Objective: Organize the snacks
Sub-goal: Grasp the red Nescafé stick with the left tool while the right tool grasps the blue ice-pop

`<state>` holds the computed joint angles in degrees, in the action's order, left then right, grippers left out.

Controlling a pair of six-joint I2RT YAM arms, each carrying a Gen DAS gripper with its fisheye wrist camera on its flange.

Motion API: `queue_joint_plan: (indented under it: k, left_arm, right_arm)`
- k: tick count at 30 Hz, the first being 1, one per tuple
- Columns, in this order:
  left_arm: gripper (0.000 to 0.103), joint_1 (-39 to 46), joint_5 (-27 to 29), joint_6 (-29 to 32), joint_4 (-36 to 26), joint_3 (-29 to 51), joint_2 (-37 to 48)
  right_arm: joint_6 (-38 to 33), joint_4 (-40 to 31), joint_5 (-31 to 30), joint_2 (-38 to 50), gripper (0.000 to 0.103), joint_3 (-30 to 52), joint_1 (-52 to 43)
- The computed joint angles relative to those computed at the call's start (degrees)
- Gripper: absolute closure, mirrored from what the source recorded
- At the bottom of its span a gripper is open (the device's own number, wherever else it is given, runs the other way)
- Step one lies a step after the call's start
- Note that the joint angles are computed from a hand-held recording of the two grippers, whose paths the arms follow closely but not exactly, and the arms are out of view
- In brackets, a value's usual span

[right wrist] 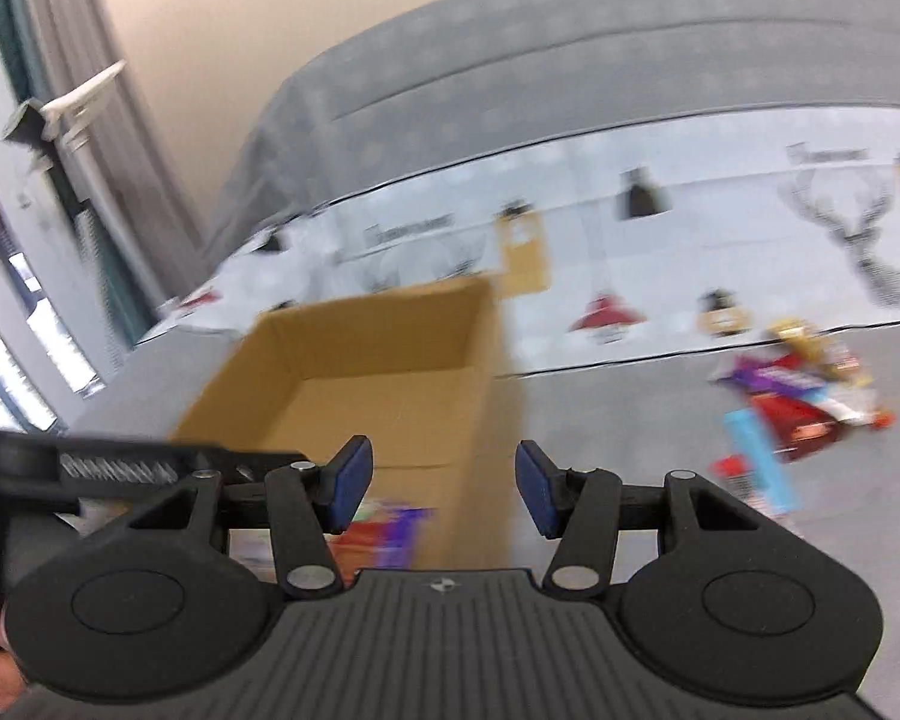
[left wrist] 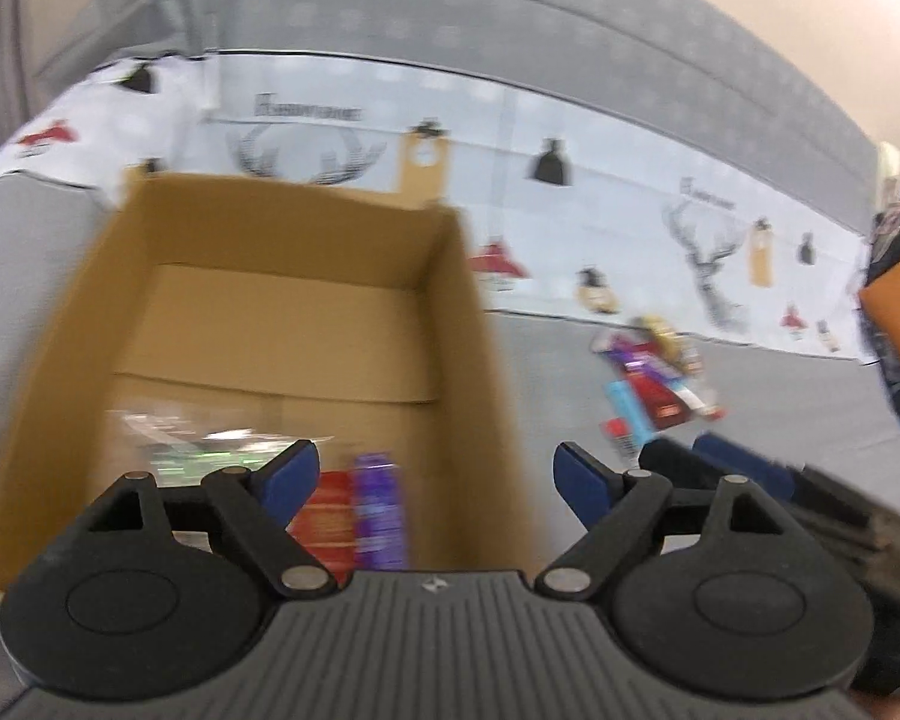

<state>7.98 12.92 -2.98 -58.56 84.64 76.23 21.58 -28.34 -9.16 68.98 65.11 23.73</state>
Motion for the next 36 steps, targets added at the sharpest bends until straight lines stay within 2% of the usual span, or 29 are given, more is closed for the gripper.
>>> queue_joint_plan:
  k: [3, 6, 8, 10, 12, 16, 19, 26, 27, 28, 30, 31, 34, 36]
  left_arm:
    - [0.015, -10.42, -4.70, -6.65, 5.23, -1.92, 1.13]
    - [0.021, -18.96, -8.77, -11.13, 8.76, -2.42, 5.15]
    - [0.028, -22.53, -9.41, -12.94, 10.74, -2.44, 8.60]
    - [0.043, -24.49, -8.71, -15.31, 11.80, -1.46, 13.24]
    - [0.054, -25.43, -7.40, -18.10, 14.13, -1.04, 17.98]
    - [0.077, -25.54, -4.12, -22.73, 17.37, 0.73, 26.67]
    - [0.080, -25.89, -2.73, -23.88, 19.48, 3.28, 32.85]
    - [0.081, -26.56, 1.94, -24.80, 25.61, 5.35, 39.42]
    - [0.084, -26.51, 2.08, -25.24, 26.10, 5.21, 39.88]
    - [0.094, -26.42, 1.26, -25.20, 27.06, 4.55, 39.86]
    - [0.095, -25.23, 2.81, -24.44, 27.49, 4.02, 39.81]
    - [0.096, -24.79, 2.41, -24.13, 27.18, 4.08, 39.72]
    - [0.096, -23.58, -3.84, -22.93, 25.15, 4.29, 38.41]
    - [0.097, -21.80, -4.03, -21.88, 24.04, 4.45, 38.06]
  right_arm:
    - [-3.85, 1.43, -4.27, -4.64, 0.047, -6.35, -9.79]
    - [-7.02, 2.74, -10.55, -4.71, 0.047, -10.32, -21.30]
    - [-7.00, 4.30, -14.56, -3.31, 0.047, -12.61, -27.52]
    - [-6.56, 6.34, -18.71, -0.38, 0.048, -13.98, -32.84]
    - [-7.53, 8.39, -20.28, 2.95, 0.049, -14.52, -35.39]
    - [-7.10, 10.36, -21.57, 11.15, 0.068, -12.23, -37.10]
    - [-6.49, 11.47, -22.42, 16.53, 0.071, -9.90, -36.97]
    - [-11.74, 8.73, -22.60, 24.73, 0.073, -4.49, -37.95]
    - [-11.96, 8.50, -22.44, 25.55, 0.073, -3.96, -37.99]
    - [-12.22, 8.26, -22.18, 26.54, 0.073, -3.33, -37.78]
    - [-12.88, 7.62, -21.76, 28.43, 0.073, -1.99, -36.88]
    - [-13.25, 7.50, -21.62, 29.30, 0.072, -1.41, -36.24]
    - [-14.67, 7.35, -21.69, 31.59, 0.071, 0.24, -34.32]
    - [-15.70, 7.74, -20.41, 32.70, 0.071, 1.09, -33.16]
